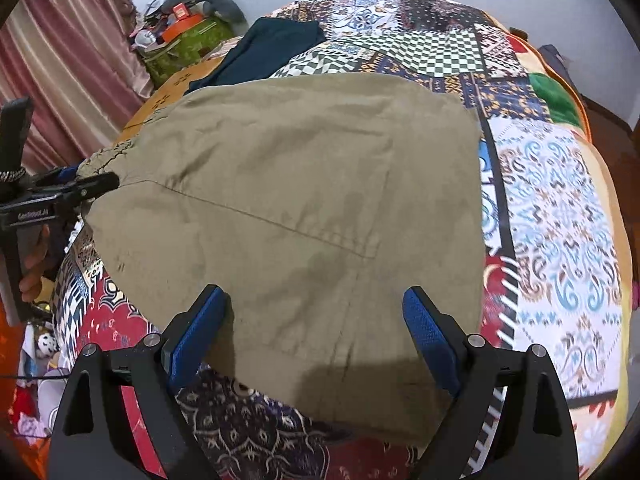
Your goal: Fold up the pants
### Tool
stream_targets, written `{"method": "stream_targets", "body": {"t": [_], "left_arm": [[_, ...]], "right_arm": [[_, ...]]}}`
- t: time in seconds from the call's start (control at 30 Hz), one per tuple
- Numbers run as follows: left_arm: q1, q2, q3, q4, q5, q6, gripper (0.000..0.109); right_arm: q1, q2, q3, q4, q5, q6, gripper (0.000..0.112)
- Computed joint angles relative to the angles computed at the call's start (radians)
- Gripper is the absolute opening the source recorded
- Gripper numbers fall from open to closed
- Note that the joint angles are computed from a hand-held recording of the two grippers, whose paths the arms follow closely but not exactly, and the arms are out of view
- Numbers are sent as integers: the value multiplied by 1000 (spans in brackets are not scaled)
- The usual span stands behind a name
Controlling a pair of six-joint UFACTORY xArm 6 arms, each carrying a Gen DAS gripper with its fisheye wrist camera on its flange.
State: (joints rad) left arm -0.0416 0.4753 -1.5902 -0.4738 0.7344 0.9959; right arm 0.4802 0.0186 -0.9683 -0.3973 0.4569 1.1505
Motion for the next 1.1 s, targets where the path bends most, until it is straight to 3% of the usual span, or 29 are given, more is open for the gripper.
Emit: {"method": "stream_targets", "body": {"t": [0.2,0.37,0.47,0.57,0.73,0.93,1.1], "left_arm": [[8,-56,65,-30,-34,34,97],[33,-98,79,-105,-38,46,97],[56,-95,46,-144,9,12,97],[79,-64,-6,-139,109,-57,97],[97,-39,-14,-113,202,-87,97],[125,-6,-47,-175,387,-90,97],[121,56,-123,-188,452,-136,99]], "right_arm": [[21,-15,-17,-75,48,70,89],[36,-16,-87,-251,88,184,89],[45,1,-139,-341,100,237,89],[45,44,-202,-403,94,268,89],[33,138,-266,-328,55,205,89],[39,197,-269,-154,41,49,89],[39,181,-238,-123,13,14,90]]}}
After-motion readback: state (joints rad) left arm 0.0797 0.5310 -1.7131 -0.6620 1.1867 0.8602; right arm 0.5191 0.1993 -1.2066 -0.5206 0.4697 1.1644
